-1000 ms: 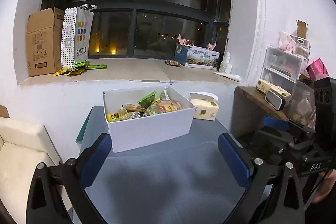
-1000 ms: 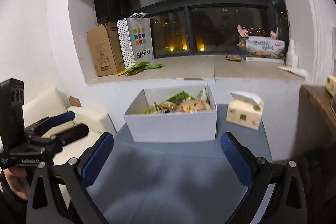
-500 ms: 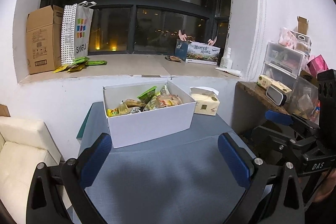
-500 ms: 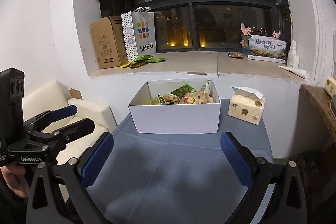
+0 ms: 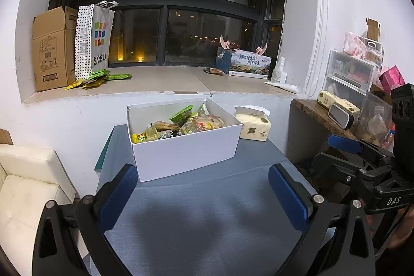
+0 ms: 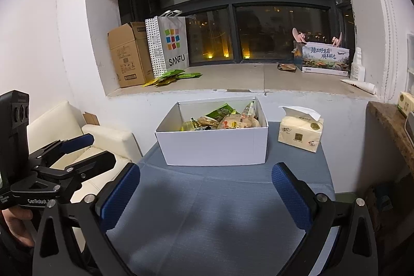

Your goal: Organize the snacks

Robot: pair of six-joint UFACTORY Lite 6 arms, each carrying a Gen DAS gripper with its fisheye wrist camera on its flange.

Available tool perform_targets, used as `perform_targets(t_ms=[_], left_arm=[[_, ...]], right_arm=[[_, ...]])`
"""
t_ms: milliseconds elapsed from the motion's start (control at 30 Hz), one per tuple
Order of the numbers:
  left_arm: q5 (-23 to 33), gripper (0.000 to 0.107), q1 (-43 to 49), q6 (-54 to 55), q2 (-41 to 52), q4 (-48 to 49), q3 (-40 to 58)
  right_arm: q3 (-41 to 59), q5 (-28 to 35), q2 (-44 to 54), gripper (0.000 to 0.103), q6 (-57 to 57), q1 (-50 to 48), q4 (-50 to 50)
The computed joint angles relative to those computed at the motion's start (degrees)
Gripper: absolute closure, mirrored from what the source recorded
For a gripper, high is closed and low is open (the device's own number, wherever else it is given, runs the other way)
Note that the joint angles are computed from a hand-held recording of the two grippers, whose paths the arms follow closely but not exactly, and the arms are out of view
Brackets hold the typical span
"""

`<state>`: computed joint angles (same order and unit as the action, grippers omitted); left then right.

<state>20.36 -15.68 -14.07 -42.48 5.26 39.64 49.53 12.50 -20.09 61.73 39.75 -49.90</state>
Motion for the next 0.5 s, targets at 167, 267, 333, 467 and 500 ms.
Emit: perform_targets(t_ms=[167,267,333,467,500], left_arm=[[0.1,0.004,-0.3,-1.3,0.0,1.2,-0.2],[0.1,0.004,-0.1,-0.5,0.0,0.6,-0.1],[0.1,0.004,0.0,-0.5,0.0,0.6,-0.1],[0.3,0.004,0.2,0.6,-0.2,-0.6,-0.3],[0.2,0.004,0.3,1.0,-0.1,-0.8,-0.2]], right_arm=[[0.0,-0.2,0.0,0.000,-2.2,-0.2,2.2],[0.4,0.2,0.3,0.000,-1.0,0.3,0.9],[0.4,0.1,0.4,0.000,-0.9,0.3,0.8],[0.1,0.2,0.3,0.000,-0.2,0.3,0.2],[0.1,0.3,0.3,0.000,-0.2,0.3,0.2]])
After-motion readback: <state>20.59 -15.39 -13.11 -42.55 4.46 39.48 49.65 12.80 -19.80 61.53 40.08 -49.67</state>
